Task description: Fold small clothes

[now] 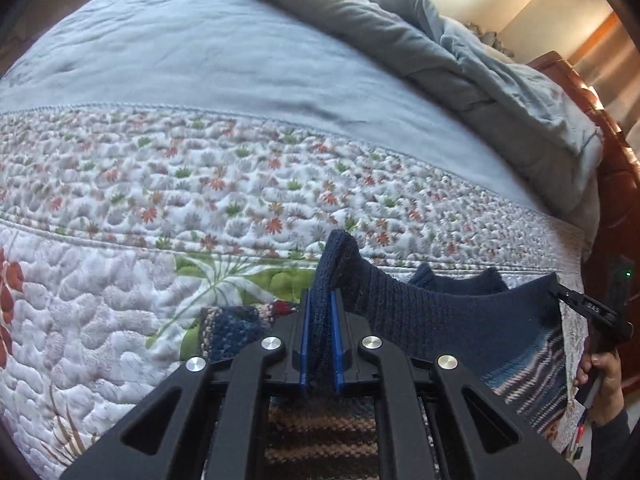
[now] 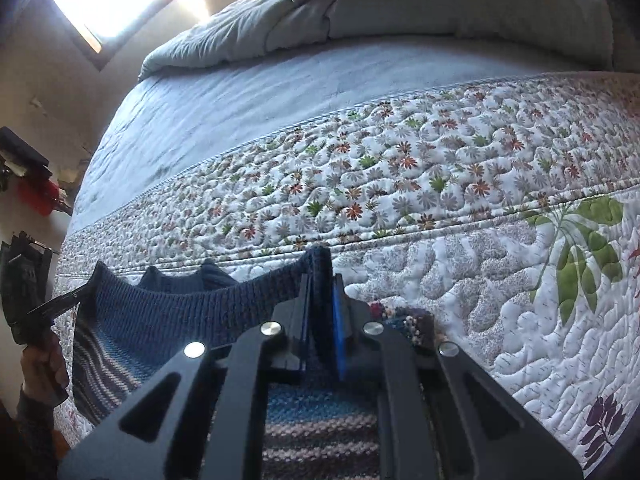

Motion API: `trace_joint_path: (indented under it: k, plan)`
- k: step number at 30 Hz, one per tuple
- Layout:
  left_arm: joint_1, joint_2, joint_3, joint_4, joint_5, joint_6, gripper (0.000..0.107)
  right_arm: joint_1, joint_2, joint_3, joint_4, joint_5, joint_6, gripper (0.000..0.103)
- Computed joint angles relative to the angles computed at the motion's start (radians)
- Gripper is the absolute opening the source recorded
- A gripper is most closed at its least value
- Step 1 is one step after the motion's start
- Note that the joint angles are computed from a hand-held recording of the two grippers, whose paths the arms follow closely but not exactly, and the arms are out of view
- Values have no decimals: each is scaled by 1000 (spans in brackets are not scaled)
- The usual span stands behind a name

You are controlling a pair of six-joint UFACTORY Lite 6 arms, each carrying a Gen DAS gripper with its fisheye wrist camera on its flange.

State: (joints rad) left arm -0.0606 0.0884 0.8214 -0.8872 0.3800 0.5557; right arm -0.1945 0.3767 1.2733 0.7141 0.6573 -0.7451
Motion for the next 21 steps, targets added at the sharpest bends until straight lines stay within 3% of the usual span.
trace_joint_path:
  k: [4, 12, 15, 19, 21]
  plan:
    - [18, -13, -4, -107, -6, 110, 9, 2, 17, 19, 50, -35, -26, 9]
    - [84, -18, 9, -139, -5, 137, 4, 10, 38, 49, 92, -67, -44, 9]
    - [78, -15, -24, -245, 5, 265, 4, 10, 54, 48, 122, -75, -69, 9]
    - [63, 76, 34, -188, 83, 240, 6, 20, 100, 68, 83, -72, -27, 9]
    - [42, 115, 66, -142, 82, 202, 14, 17, 114, 63, 79, -63, -19, 11]
